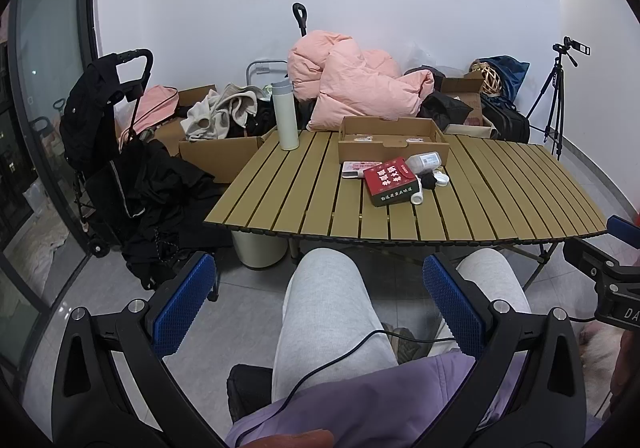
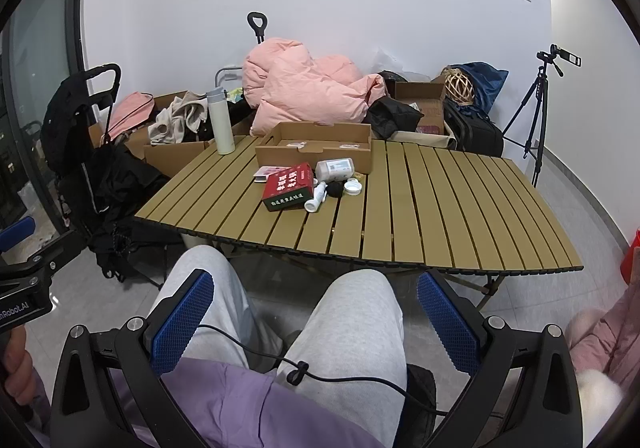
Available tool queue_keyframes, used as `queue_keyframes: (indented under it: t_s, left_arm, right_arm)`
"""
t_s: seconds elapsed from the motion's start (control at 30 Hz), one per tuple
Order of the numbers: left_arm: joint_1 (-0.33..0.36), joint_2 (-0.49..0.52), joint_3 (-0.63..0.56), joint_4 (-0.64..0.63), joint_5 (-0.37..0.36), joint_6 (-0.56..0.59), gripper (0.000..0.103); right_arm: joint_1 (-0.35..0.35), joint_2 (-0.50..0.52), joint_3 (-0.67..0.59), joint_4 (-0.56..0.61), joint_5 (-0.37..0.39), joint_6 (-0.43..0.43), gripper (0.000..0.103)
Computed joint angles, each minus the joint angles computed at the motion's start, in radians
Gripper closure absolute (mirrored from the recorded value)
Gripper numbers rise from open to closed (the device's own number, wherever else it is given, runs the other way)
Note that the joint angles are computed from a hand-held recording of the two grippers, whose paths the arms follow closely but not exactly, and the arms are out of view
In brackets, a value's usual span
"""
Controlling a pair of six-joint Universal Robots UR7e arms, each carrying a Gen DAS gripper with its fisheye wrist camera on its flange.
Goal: Organize objects
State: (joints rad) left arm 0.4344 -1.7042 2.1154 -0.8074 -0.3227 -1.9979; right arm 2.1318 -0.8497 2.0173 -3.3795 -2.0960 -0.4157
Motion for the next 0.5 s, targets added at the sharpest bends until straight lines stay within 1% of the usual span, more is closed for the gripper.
queue_keyframes:
  t_s: [0.5]
  left_arm:
    - [-0.005, 0.0, 0.006, -0.002, -0.007, -0.005, 0.0]
  right_arm:
    - [0.002, -0.003, 0.0, 0.01, 0.004, 0.002, 0.0]
